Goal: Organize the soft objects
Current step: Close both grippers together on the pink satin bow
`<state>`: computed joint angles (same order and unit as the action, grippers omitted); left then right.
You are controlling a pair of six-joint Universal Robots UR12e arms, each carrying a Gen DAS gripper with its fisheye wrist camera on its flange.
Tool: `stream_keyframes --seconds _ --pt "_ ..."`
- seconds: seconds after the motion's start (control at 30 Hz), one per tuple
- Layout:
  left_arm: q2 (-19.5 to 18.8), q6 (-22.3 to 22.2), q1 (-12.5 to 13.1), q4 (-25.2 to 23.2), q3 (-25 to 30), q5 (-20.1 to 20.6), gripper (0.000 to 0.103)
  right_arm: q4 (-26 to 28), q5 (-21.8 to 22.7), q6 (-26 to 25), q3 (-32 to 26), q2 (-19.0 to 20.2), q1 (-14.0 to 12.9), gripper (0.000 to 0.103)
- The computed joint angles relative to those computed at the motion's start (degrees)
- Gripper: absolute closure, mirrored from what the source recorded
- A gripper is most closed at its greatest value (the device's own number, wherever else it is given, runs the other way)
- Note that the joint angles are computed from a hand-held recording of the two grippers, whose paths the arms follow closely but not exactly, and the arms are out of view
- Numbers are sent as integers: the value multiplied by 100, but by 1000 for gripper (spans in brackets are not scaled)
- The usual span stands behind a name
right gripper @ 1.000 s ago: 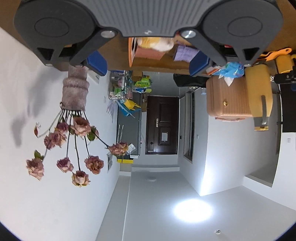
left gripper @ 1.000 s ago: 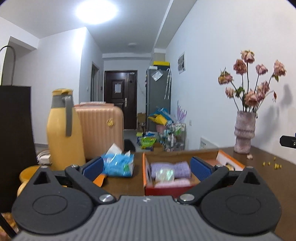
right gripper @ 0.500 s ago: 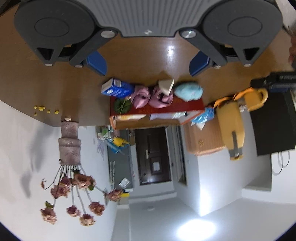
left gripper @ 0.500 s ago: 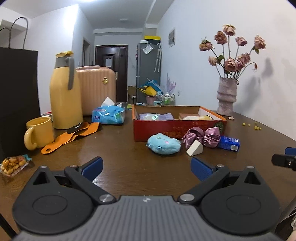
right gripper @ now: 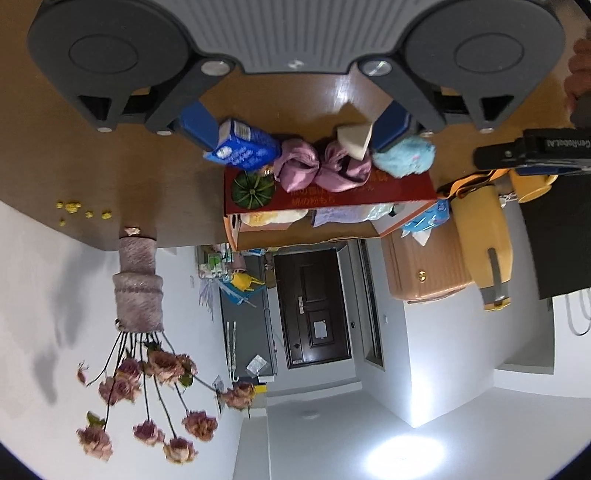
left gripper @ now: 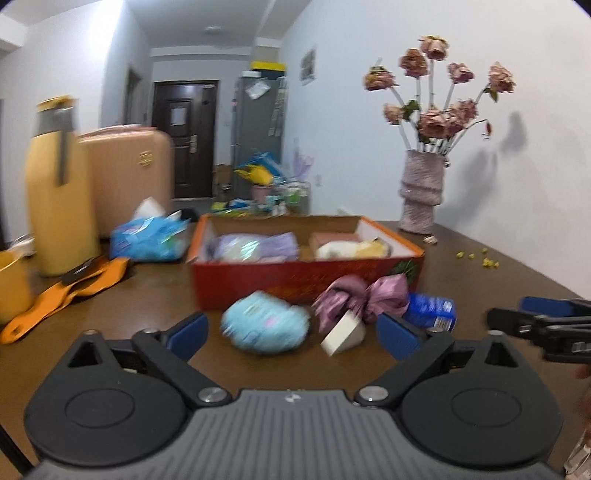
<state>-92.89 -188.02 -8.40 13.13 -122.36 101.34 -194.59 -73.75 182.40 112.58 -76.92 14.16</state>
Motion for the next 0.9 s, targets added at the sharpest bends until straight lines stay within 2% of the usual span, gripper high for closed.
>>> stream_keyframes --seconds 0.1,0.13,0.17,0.23,0.3,0.33,0.37,0.4,0.43,0.5,0.63,0.83,0.9 --pt "-331 88 138 -263 427 -471 27 360 78 53 -504 325 21 30" --pt "-429 55 175 -444 571 -577 36 471 143 82 -669 442 20 31" --pt "-521 8 200 -706 730 -640 40 589 172 117 -802 532 25 36" --pt "-696 -6 320 -1010 955 -1027 47 863 270 223 -1130 762 36 43" --pt "-814 -65 381 -1292 1102 -1177 51 1172 383 323 -1389 937 35 51" --pt "-868 -80 410 -1400 1164 -1253 57 1315 409 369 -1481 998 39 53" --pt "-903 -70 444 -1486 1203 -1365 64 1420 431 408 -1562 1057 44 59" --pt "-919 -24 492 -1520 1215 -1538 81 1486 471 420 -1624 1110 47 72" --pt "-933 -5 524 -1555 1225 -1662 93 1557 524 416 -1680 1157 47 78" --pt "-946 36 526 -1431 1204 -1672 98 1522 535 421 -1718 1214 61 85" --pt "-868 163 487 -948 1087 -1679 99 1371 565 321 -1689 1179 96 89" --pt "-398 -31 415 -317 668 -1549 98 632 769 185 -1262 790 100 89" --pt "-185 -97 405 -279 465 -1579 98 528 916 182 -1044 609 77 89"
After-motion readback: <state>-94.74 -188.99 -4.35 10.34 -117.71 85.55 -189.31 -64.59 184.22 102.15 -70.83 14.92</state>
